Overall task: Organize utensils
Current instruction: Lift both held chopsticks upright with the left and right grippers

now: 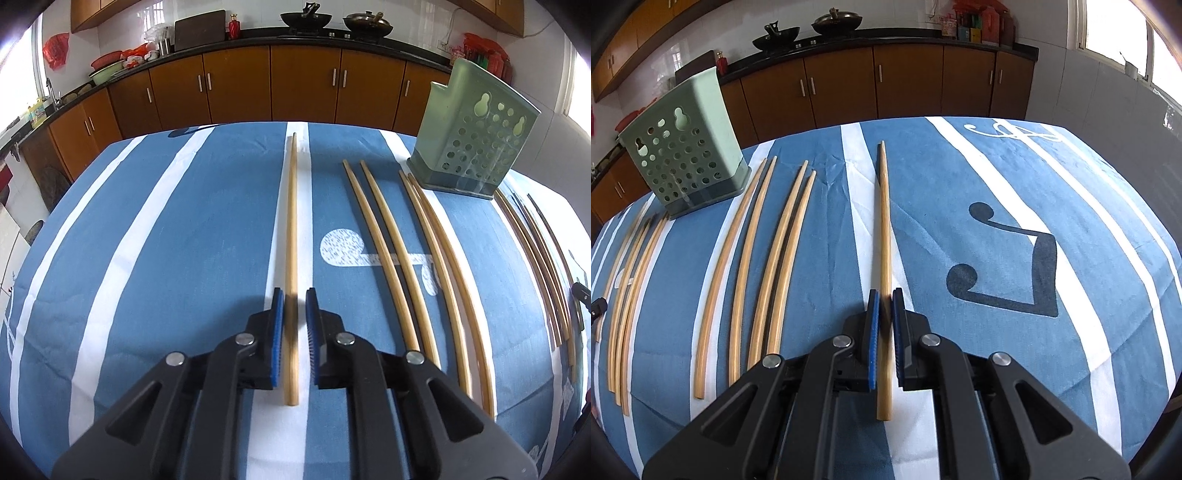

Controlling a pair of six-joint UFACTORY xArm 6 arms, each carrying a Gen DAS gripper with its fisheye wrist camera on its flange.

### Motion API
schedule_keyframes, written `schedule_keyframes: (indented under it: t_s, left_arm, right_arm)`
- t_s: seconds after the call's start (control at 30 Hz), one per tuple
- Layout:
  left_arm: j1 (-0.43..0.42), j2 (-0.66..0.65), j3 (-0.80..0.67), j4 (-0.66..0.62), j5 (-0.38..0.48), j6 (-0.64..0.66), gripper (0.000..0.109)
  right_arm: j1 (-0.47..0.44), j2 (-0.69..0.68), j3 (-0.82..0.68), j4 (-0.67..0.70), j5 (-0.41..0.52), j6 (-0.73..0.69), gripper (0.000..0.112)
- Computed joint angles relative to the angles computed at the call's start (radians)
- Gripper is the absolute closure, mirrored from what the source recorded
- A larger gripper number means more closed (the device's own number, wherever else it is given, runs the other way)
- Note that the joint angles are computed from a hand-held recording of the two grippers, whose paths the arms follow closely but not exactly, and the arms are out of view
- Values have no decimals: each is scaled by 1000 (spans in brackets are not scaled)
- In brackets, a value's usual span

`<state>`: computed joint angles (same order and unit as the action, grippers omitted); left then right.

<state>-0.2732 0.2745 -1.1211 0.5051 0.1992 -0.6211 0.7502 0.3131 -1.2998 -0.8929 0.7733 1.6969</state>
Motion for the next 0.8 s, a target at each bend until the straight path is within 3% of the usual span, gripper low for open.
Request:
schedule_keyframes:
  t_s: [0.13,0.37,0.8]
  left_arm:
    - [-2,-33,33,-32,13,25,100]
    - [21,-128,97,113,-32,-112,100]
    - [66,-272,78,539,-110,-520,101]
  right_arm:
    - [7,-41,40,-33,-16,37,105]
    - [45,-122,80,-146,29,108,105]
    - [84,-202,75,-310,96,183,105]
